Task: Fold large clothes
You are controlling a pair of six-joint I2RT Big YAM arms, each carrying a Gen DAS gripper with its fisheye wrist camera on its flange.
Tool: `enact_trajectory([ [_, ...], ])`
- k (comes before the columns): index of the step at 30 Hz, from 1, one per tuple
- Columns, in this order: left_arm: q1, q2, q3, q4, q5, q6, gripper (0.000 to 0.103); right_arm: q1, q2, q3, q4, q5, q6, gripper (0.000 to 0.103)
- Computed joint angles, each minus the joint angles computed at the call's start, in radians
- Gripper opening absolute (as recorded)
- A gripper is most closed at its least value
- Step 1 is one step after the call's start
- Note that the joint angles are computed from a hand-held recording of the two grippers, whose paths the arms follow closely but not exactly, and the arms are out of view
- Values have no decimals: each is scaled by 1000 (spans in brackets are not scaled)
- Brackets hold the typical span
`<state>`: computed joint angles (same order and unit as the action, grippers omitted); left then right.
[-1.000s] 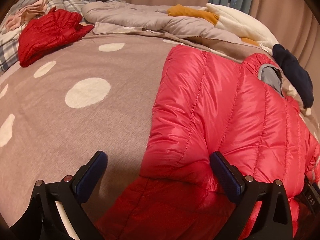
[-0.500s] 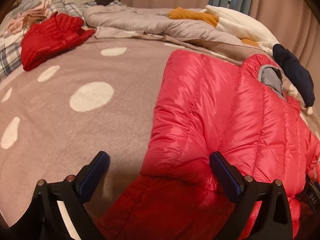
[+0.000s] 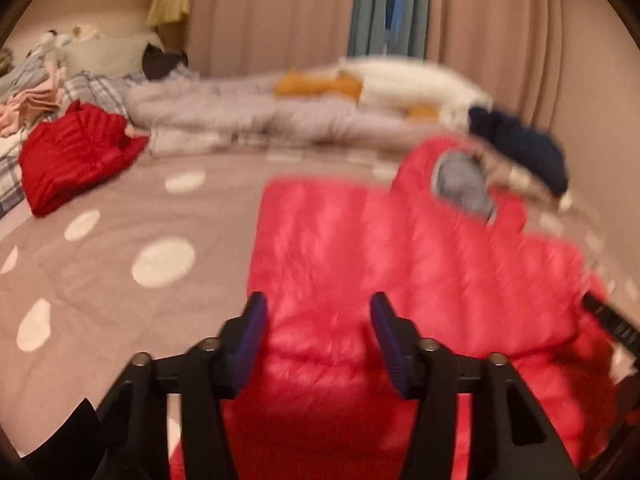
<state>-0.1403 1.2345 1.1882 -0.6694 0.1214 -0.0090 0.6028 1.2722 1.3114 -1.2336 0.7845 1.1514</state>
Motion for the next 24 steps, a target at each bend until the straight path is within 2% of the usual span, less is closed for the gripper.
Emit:
enact_trajectory([
  [2,-10,49,7,-40,4,19,45,-12,30,6,-30,-33,-5,101],
  [5,-20,54,5,-30,10,28,45,-42,46,-9,-15,-92,-30,103],
  [12,-37,55,2,-34,-36,45,49,-50,63,-2,-32,-97,-36,103],
  [15,-51,53,2,-36,-69,59,56,-49,63,-4,-35,-94,-36,103],
  [24,-43,47,-2,-38,-52,61,59,-48,63,-4,-35,-94,-34,103],
])
